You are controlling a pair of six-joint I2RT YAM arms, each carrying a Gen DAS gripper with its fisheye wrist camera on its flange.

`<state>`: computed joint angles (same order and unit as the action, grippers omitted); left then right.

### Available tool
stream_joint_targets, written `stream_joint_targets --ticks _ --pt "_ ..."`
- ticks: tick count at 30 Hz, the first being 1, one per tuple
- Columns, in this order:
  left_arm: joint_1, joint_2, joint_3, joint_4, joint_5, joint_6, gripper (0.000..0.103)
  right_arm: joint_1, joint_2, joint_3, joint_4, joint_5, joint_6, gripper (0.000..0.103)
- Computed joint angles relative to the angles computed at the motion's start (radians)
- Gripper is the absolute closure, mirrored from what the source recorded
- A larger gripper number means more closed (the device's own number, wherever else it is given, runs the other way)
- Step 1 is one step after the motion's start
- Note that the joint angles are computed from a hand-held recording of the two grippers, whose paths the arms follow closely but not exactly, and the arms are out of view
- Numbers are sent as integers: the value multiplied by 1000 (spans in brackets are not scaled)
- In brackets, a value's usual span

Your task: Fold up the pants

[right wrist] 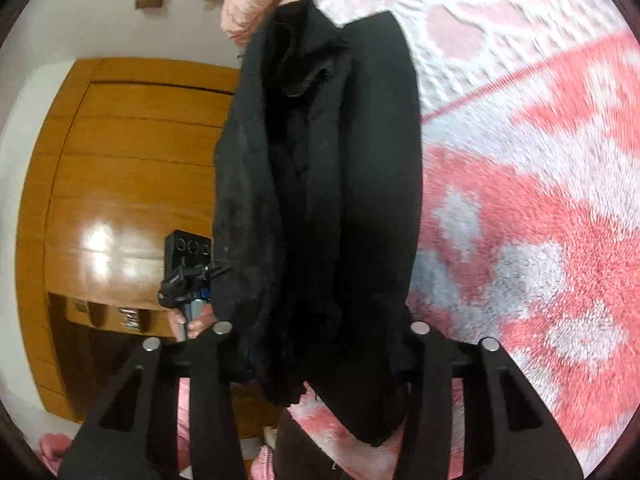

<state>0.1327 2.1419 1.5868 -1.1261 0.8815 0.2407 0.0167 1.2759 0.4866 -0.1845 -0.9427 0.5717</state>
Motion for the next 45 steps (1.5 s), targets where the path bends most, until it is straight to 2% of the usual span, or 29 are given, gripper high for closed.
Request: stream_joint_targets --ticks 6,7,11,15,16,19,23,27,30,37,40,42,45 --pt "-11 -115 -96 86 72 -29 65 -4 -162 54 -188 41 -29 65" --pt "-17 -128 -102 96 81 -39 65 2 -164 65 -186 52 -19 65" --pt "-58 -169 -98 163 93 -112 65 -51 -208 147 -336 55 -102 65" --pt "-133 -193 -64 272 82 -240 65 -99 -161 265 -422 65 -182 65" --pt "-125 -169 -14 267 83 -243 65 -91 -151 264 -397 77 -178 65" --pt "-163 -120 90 318 55 -321 65 -99 -115 341 -434 95 -216 65" --pt "-194 -4 260 330 22 -386 65 -98 -55 395 -421 117 -224 65" --pt "-251 141 439 342 -50 -460 65 -71 59 430 -324 154 -194 65" --pt "-255 208 495 311 -79 -446 65 -58 149 443 -258 177 -178 65" --pt "-274 227 414 383 -114 -434 62 -83 322 455 -175 177 -179 63" --pt "-276 228 372 411 -120 -434 56 -91 376 469 -153 165 -156 59" --pt "-273 212 310 458 -124 -442 49 -124 407 486 -178 149 -183 56" --pt "-268 184 230 525 -127 -449 45 -133 415 475 -159 137 -166 49"
